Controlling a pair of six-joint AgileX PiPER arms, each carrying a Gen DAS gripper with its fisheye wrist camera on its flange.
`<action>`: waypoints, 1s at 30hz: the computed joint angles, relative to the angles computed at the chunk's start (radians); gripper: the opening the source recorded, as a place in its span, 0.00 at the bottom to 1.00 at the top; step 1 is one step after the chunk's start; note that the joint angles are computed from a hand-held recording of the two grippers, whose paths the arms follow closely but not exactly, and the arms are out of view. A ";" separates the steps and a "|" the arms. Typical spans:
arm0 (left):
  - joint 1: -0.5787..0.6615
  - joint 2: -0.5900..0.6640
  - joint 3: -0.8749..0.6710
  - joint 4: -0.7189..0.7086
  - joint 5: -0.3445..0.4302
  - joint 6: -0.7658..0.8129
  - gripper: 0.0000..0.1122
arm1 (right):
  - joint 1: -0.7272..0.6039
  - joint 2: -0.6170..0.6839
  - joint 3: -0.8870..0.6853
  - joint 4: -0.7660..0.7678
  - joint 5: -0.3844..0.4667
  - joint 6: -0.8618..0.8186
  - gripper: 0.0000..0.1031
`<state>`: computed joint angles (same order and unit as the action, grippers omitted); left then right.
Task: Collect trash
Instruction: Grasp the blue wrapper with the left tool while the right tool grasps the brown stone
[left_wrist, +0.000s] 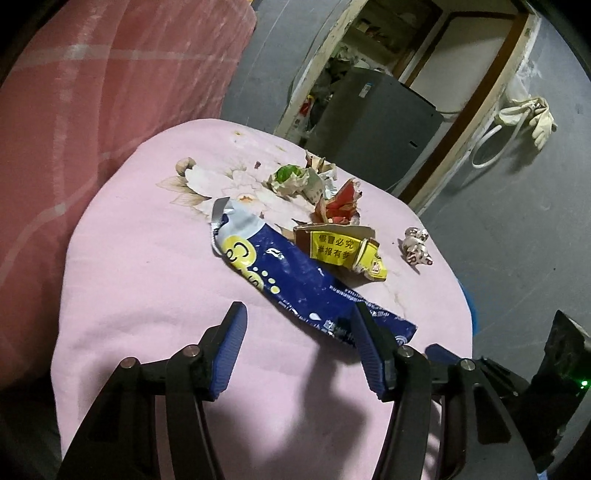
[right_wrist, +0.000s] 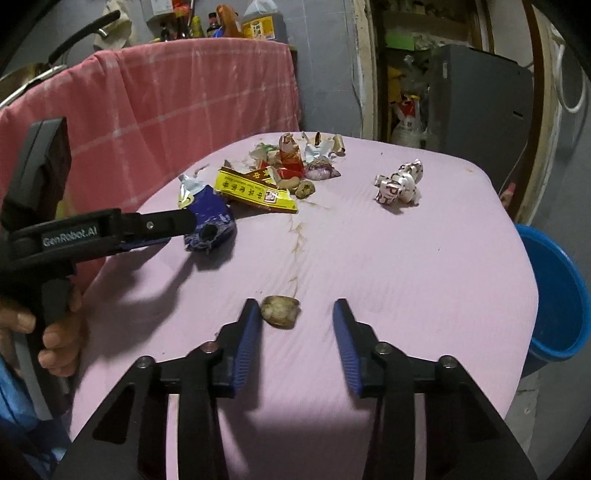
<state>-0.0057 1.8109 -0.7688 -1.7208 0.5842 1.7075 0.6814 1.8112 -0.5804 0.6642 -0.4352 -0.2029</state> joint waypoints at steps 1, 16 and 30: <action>-0.004 0.001 -0.003 0.002 -0.003 -0.010 0.46 | -0.001 0.003 -0.005 0.026 0.001 -0.028 0.20; 0.000 0.033 -0.044 0.070 0.045 -0.257 0.42 | -0.092 0.025 0.019 -0.050 -0.109 0.053 0.19; -0.225 -0.011 -0.102 0.298 -0.279 -0.633 0.63 | -0.123 0.028 0.107 -0.185 -0.239 0.213 0.19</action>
<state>-0.2310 1.7996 -0.8706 -1.4225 0.3056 1.0746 0.5588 1.8388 -0.4736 0.4793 -0.6741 0.0101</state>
